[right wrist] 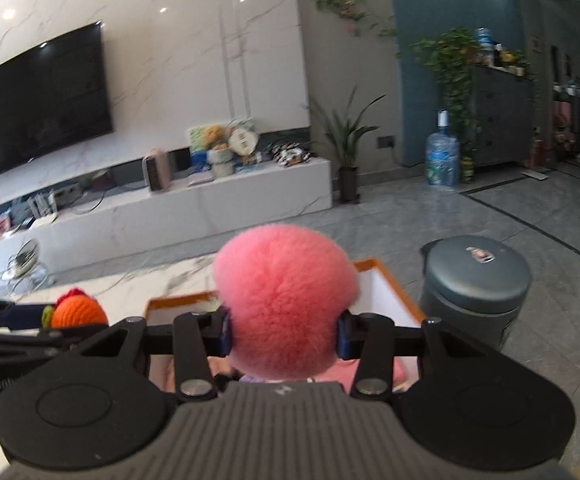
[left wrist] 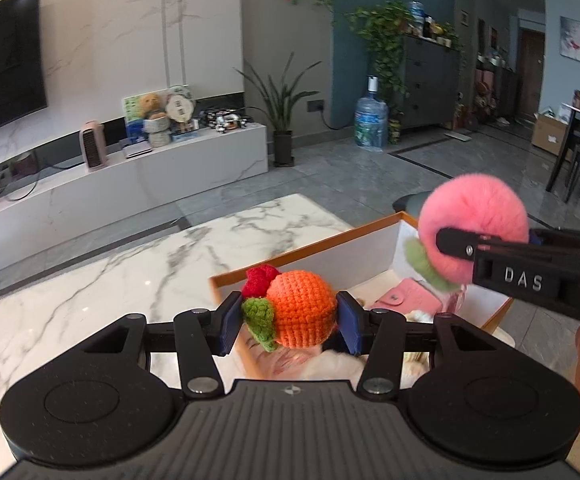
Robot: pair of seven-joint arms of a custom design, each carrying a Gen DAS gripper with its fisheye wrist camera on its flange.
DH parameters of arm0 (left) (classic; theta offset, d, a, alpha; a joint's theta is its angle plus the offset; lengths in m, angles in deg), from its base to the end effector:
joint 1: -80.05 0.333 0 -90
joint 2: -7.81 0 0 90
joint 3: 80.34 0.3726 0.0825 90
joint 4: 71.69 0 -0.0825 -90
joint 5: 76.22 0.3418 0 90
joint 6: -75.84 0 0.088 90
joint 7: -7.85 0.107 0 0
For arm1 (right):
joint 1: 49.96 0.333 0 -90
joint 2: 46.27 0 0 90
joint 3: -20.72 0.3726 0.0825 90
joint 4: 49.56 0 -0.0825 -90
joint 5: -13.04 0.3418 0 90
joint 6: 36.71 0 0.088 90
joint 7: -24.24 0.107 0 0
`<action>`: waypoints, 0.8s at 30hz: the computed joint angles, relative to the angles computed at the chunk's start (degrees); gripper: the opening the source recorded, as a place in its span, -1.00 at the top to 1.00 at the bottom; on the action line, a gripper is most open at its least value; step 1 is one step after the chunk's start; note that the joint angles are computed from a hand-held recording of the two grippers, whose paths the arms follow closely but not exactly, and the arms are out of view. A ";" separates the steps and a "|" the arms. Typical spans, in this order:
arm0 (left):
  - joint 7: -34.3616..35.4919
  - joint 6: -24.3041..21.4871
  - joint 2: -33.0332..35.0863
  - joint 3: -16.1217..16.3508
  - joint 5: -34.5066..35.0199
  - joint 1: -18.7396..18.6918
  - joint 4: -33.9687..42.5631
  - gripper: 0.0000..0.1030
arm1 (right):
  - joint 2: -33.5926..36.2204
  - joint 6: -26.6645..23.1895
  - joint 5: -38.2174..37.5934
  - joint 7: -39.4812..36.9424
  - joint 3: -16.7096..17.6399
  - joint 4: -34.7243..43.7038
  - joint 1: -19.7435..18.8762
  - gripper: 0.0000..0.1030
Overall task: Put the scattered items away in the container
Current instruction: 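Carry the crocheted fruit and pompom ball over the shoebox with both tools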
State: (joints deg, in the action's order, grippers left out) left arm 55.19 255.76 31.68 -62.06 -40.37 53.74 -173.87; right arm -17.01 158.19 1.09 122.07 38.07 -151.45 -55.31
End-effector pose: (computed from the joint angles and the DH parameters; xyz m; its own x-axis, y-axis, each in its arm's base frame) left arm 0.6549 -0.1845 0.5052 -0.0968 -0.9948 -0.0302 -0.5645 0.0799 -0.8215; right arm 0.6857 0.1186 0.5000 0.2451 -0.9633 -0.1097 -0.4307 -0.0068 -0.9025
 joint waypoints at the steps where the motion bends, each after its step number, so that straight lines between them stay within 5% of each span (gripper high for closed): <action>1: 1.44 -0.50 0.73 -1.82 -0.77 1.45 1.20 -0.13 | 0.72 0.07 -0.05 -0.03 0.05 1.02 -0.26 0.07; 10: 11.12 -4.94 7.84 -10.14 -6.98 6.81 10.91 -0.13 | 8.57 -6.79 1.55 -4.04 3.94 11.63 -2.58 0.06; 16: 17.79 -9.75 12.57 -15.00 -12.01 9.81 17.07 -0.13 | 12.02 -11.53 6.16 -7.50 1.11 17.04 0.29 0.06; 24: 22.94 -14.64 17.65 -17.32 -16.87 11.39 24.28 -0.13 | 16.43 -16.95 11.25 -12.41 -1.24 24.17 3.17 0.05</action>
